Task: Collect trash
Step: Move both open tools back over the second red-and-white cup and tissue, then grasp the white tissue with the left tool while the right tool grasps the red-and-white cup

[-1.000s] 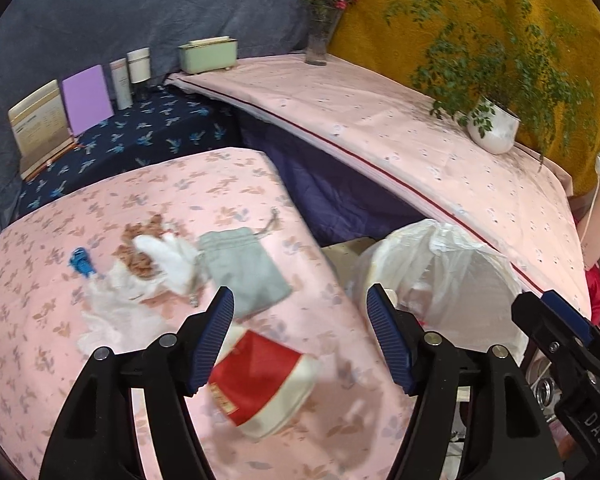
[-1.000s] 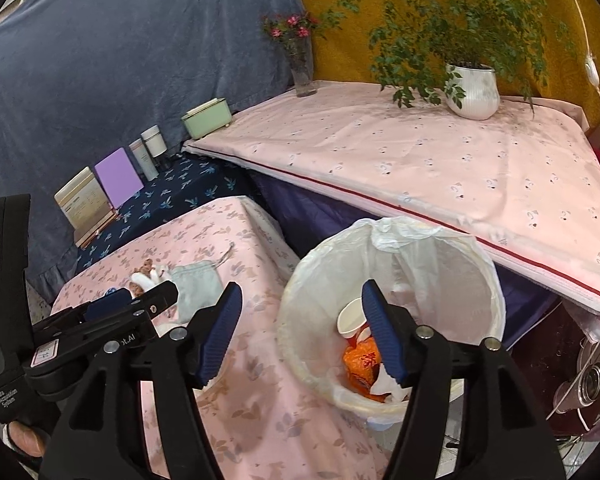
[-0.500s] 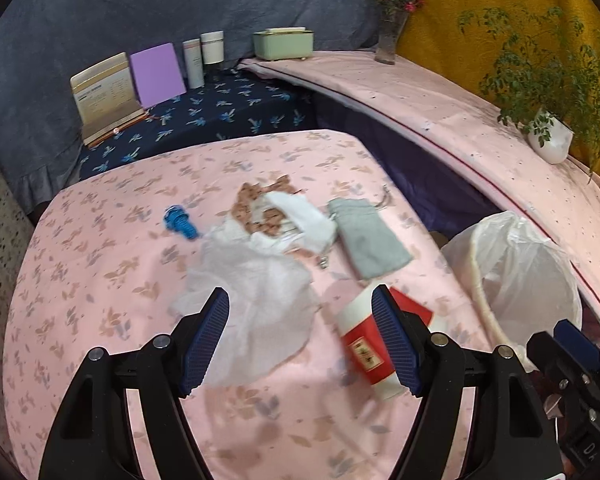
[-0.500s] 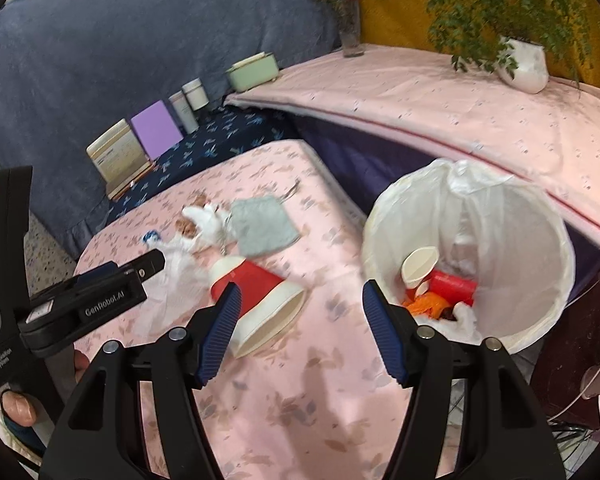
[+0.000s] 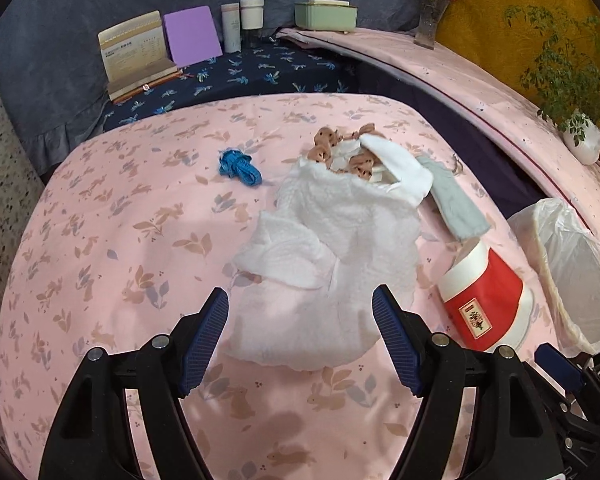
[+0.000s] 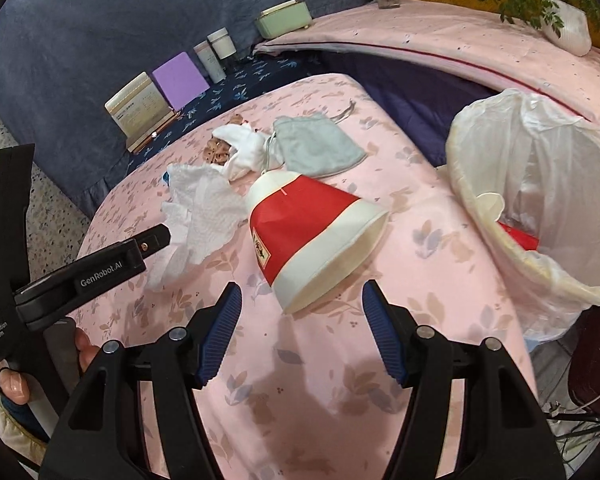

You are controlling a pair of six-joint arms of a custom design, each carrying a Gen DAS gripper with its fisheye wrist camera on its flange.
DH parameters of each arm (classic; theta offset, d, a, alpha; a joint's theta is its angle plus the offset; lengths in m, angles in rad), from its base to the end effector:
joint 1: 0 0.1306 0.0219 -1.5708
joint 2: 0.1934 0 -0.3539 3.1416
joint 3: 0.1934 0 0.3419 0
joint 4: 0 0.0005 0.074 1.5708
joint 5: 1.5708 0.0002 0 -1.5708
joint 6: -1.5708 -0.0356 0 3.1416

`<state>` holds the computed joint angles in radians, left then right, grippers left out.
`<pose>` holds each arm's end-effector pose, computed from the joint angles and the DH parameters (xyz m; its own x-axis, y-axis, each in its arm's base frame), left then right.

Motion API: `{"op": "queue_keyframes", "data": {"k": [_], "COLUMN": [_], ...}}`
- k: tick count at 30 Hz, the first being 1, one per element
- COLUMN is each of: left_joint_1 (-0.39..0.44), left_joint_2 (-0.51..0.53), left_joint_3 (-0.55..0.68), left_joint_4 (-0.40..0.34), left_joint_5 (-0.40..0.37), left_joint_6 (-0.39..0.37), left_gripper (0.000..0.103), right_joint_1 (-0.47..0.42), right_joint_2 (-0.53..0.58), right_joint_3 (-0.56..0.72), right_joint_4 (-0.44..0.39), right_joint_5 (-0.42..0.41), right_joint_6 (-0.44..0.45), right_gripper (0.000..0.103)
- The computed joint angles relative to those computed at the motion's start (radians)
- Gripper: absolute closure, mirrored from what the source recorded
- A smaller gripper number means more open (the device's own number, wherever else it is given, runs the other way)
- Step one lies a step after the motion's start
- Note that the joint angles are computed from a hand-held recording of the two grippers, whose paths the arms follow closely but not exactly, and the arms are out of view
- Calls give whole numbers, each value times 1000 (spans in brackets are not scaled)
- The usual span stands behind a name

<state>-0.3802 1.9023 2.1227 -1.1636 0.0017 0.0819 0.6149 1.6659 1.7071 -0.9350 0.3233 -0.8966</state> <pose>0.5542 -0.2221 0.4228 -0.7796 0.2235 -0.5851 0.3093 0.9497 -0.0494 0.4410 0.2970 0.3998 -0.6978 0.4141 -0.5845 0.2574 0.9064 0.3348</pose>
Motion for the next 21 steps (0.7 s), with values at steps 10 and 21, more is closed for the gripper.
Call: {"op": "queue_keyframes", "data": {"k": [10,21], "left_joint_1": [-19,-35], "left_joint_2": [131,241], "left_joint_3": [180,344], "left_joint_4": [-74,-195], "left_joint_5": [84,143], "left_joint_6": [36,7], "left_gripper": [26,91], "right_joint_1": [-24,-26], "right_joint_2": [72,58], "right_joint_3": [56,29], "right_joint_4": [29,95], "right_joint_5": [-44,-62], "right_joint_6": [22,56], "right_gripper": [53,95]}}
